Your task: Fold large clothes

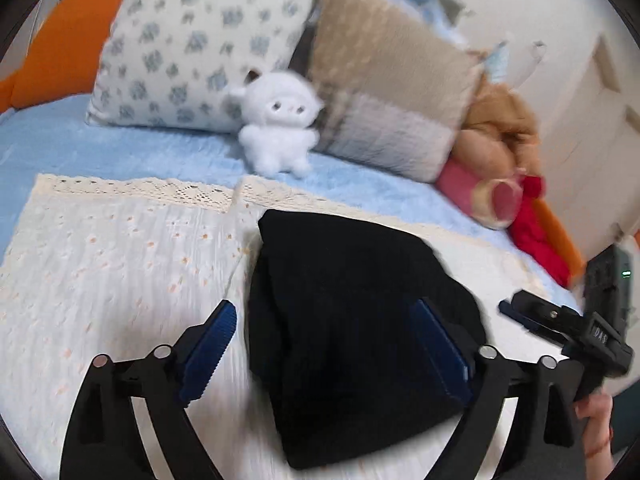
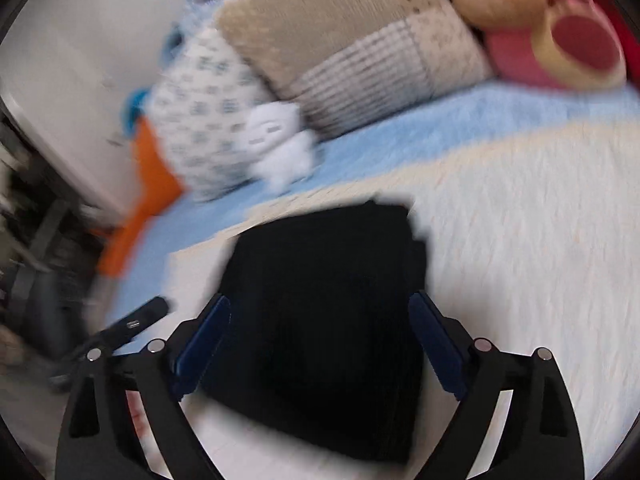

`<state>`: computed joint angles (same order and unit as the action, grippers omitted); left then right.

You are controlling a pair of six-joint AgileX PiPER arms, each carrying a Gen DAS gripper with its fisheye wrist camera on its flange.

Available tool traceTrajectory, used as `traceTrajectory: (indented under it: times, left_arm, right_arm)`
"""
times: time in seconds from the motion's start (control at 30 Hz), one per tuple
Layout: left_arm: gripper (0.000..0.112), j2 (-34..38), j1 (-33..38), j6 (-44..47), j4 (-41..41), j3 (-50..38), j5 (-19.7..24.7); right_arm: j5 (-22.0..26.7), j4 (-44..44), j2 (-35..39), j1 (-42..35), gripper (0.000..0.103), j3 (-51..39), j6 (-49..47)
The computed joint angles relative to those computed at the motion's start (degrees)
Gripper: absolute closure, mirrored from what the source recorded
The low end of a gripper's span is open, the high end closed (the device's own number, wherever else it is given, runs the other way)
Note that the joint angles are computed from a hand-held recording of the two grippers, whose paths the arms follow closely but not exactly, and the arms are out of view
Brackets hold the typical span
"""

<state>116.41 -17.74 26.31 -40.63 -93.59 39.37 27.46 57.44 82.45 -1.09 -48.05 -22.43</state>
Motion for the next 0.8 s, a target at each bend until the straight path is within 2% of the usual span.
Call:
traceTrajectory:
  times: [0.1, 0.13, 0.2, 0.33, 0.43, 0.5, 0.57, 0.67, 0.73, 0.8]
  left_arm:
    - [0.017, -8.9, 3.1, 7.3, -8.1, 11.8, 3.5]
    - [0.017, -10.0, 4.2, 8.7, -10.5, 14.4, 6.7]
    - [0.017, -9.7, 5.2, 10.6, -13.9, 16.7, 10.4]
    - [0.017, -5.1, 6.2, 14.9, -24.5, 20.3, 15.8]
    - [0.017, 1.6, 6.0, 12.0, -28.0, 17.8, 18.9]
    - [0.017, 3.8, 5.2, 12.2, -28.6, 16.5, 16.7]
    - [0.017, 5.2, 4.7, 12.5, -29.3, 15.6, 15.2]
    - [0.017, 8.1, 4.4, 11.0, -30.1, 12.7, 14.7]
    - [0.017, 8.5, 3.3, 10.3, -29.0, 11.0, 13.0]
    - [0.017, 9.2, 3.4, 9.0, -28.2, 9.3, 12.9]
  right_arm:
    - [11.7, 11.5, -7.8, -5.0, 0.008, 8.9, -6.6]
    - [15.1, 14.5, -8.6, -6.5, 0.008, 11.4, -7.9]
    - [21.0, 21.8, -8.0, -9.3, 0.008, 17.3, -13.2]
    - [22.7, 31.8, -2.8, -11.2, 0.008, 23.2, -21.6]
    - [23.5, 37.7, 3.7, -12.1, 0.008, 24.0, -27.3]
    - [23.7, 39.0, 5.7, -11.8, 0.008, 22.4, -29.2]
    - [21.9, 39.3, 6.4, -10.6, 0.008, 20.1, -28.6]
    - [17.9, 35.4, 9.0, -8.5, 0.008, 15.8, -23.0]
    - [15.8, 32.8, 9.8, -7.0, 0.004, 13.5, -19.1]
    - [14.0, 31.0, 10.7, -5.6, 0.004, 11.0, -16.2]
